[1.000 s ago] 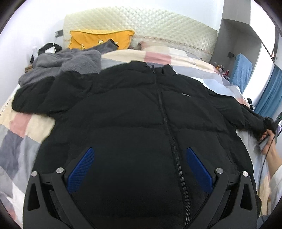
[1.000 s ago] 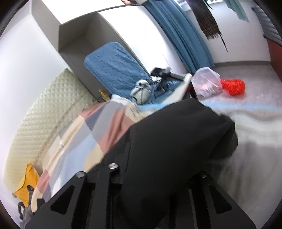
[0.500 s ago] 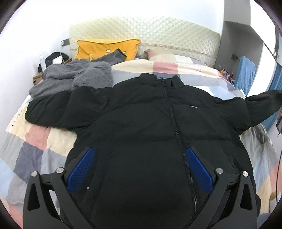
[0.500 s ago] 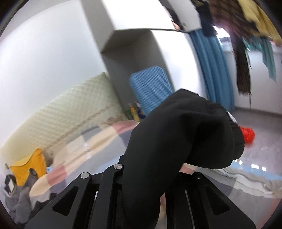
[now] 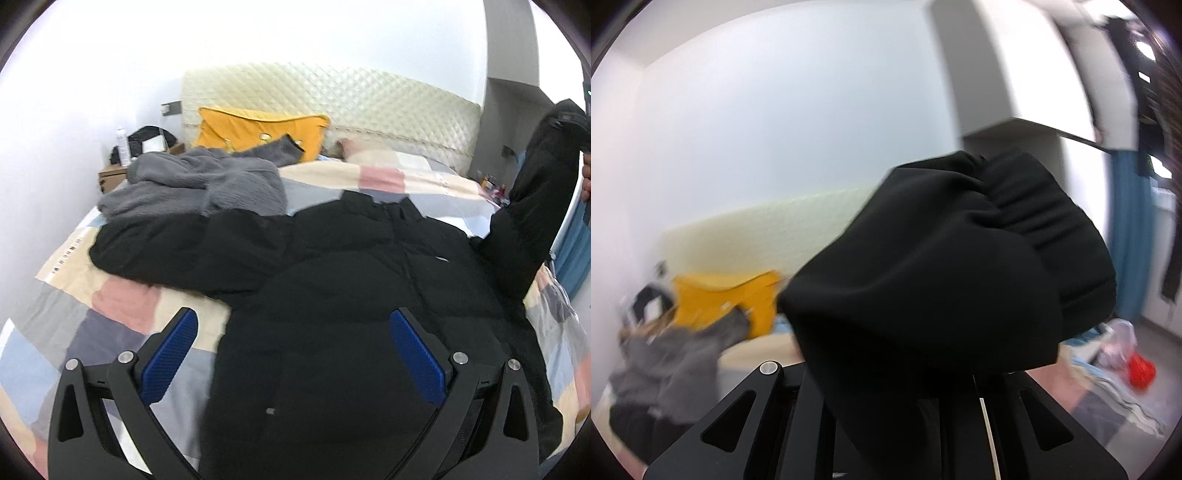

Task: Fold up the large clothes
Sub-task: 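Lift the sleeve with the right tool and fold it across the jacket body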

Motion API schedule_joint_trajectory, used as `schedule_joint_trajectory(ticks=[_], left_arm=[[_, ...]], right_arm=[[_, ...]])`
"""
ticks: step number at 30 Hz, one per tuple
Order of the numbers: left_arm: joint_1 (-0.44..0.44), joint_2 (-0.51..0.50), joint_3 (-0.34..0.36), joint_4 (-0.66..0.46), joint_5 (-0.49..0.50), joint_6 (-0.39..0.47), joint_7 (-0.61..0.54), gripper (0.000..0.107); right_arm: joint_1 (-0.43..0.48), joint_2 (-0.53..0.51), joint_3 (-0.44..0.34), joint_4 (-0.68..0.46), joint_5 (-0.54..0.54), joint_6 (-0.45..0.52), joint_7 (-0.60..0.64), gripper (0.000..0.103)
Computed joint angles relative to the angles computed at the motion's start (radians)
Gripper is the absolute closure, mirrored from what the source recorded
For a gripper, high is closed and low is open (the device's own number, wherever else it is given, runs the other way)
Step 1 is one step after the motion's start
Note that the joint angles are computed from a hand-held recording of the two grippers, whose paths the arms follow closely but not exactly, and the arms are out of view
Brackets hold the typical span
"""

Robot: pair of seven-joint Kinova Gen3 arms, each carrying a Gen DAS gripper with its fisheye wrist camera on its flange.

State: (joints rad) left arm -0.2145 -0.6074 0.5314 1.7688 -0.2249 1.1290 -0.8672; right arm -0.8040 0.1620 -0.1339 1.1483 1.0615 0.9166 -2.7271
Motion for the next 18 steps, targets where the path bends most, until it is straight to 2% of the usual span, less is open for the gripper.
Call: schedule_joint_trajectory(ticks=[3, 9, 16, 18], left_arm=[[-0.007, -0.024, -0.044, 0.011, -0.016, 0.007, -0.010, 0.005], [-0.004, -0.075, -0.164, 0.055, 0.009, -0.007, -0.015, 0.005], [-0.009, -0.088, -0.201, 0.094, 0.025, -0.030, -0.038, 0.005], [-0.009, -0.087, -0.211, 0.102, 0.027, -0.039, -0.045, 0.005]], right_arm=[[-0.073, 0.096, -0.026, -0.092, -0.020, 0.014, 0.081, 0.093], [-0.186, 0.267, -0.035, -0.203, -0.104, -0.005, 0.234, 0.093], [-0.253, 0.404, -0.006, -0.216, -0.208, 0.013, 0.375, 0.091], [-0.252, 0.426, -0.005, -0.182, -0.239, 0.027, 0.427, 0.091]])
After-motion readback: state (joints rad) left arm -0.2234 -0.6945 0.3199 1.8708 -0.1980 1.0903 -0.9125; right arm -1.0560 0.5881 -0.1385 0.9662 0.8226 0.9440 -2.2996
